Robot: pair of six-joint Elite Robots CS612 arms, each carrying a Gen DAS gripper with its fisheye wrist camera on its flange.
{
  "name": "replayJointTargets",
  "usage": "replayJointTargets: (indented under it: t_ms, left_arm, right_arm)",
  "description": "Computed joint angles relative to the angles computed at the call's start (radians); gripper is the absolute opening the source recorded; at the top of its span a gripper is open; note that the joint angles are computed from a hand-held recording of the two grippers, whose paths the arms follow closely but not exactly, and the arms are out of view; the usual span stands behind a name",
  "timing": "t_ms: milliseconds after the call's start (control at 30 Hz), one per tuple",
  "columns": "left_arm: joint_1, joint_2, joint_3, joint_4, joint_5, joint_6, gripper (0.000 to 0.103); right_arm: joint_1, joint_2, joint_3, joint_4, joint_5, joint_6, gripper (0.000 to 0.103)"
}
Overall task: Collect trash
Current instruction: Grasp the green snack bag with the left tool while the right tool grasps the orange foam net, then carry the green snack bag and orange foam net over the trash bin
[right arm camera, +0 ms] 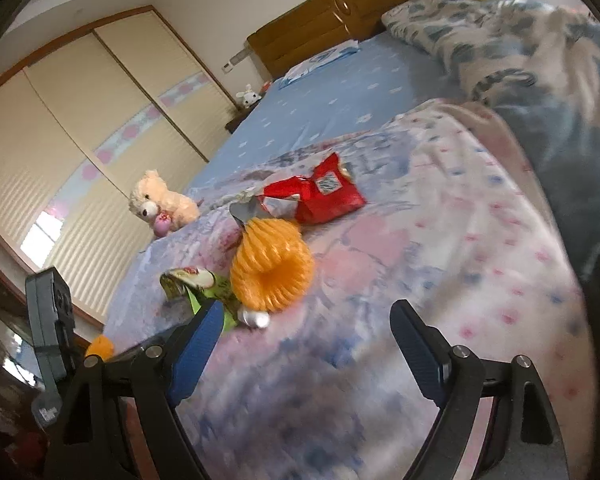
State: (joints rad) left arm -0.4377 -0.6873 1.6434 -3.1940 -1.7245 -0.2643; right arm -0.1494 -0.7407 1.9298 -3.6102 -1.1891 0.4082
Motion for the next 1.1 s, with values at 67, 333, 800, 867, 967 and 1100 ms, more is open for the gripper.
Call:
replayJointTargets:
  t_ms: [67,333,800,867,967,1100]
  left_arm:
    - [0.003,0.008,-0.015,0.012,-0.009,-0.003,0.067]
    - [-0.003,0.035,-0.042,0.002,-0.011,0.019,0.042]
    - [0.005,-0.003,0.035,-0.072,-0.091,0.051,0.018]
    - [0.005,-0.014,0.055,-0.088,-0.094,0.054,0.018]
    - [0.003,-0.030,0.083,-0.109,-0.105,0.063,0.017]
    - [-0.005,-0.045,0.111,-0.123,-0.125,0.081,0.017]
  right_arm:
    - [0.002,0.014,-0.027,0.011,0.011,0.007,0.082]
    - [0.006,0.059,-0.119,0.116,0.082,0.021,0.033]
    - [-0.011,0.015,-0.013,0.004,0.074,0.005,0.008]
    - [-0.009,0.004,0.005,-0.007,0.068,-0.006,0.008]
    - [-0.013,-0.010,0.036,-0.031,0.065,-0.009,0.007]
    - [-0.019,-0.036,0.095,-0.077,0.033,-0.025,0.007]
